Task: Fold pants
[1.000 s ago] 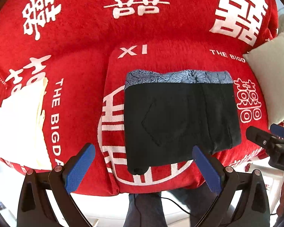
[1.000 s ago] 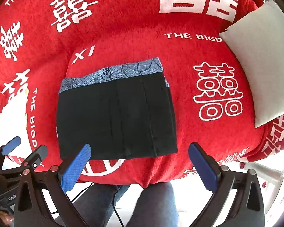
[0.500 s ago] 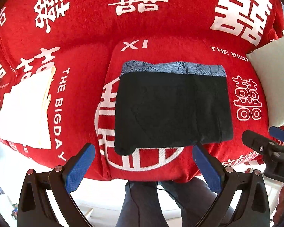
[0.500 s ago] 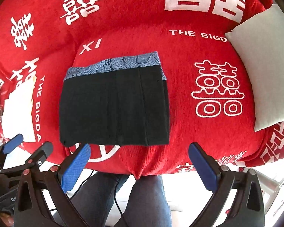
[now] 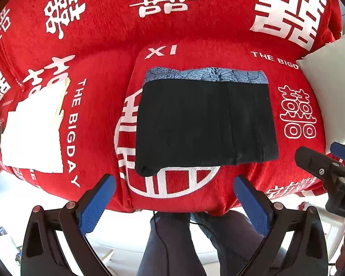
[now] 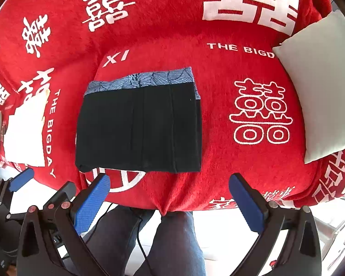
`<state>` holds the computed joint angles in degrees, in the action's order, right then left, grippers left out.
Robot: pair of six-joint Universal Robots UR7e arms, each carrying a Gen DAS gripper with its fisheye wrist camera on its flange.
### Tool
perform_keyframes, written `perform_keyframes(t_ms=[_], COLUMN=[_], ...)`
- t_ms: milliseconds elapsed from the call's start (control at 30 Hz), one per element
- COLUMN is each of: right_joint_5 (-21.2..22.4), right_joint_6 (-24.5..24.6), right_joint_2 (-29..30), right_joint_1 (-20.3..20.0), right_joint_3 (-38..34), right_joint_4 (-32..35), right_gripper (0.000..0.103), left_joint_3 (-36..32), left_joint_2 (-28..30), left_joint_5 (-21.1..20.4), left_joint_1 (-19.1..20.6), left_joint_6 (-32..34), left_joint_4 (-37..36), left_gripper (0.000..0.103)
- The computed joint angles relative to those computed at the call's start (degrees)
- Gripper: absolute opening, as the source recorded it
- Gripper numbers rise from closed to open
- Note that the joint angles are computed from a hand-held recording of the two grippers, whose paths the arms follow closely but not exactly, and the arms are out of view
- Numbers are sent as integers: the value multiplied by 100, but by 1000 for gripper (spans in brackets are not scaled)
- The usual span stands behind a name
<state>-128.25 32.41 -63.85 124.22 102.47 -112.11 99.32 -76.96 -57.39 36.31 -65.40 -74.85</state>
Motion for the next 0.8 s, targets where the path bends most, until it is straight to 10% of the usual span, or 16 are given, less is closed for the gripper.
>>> perform_keyframes(t_ms=[800], right_joint_5=[23], right_joint_6=[31], right_joint_2=[-86], right_joint_1=[83], right_joint_3=[92], right_joint_4=[-66], right_gripper=[103], left_joint_3=[87], left_joint_2=[-61], left_joint_5=[14], left_joint_1=[-123], left_joint_6=[-80], left_joint_4=[-24], left_gripper=[103])
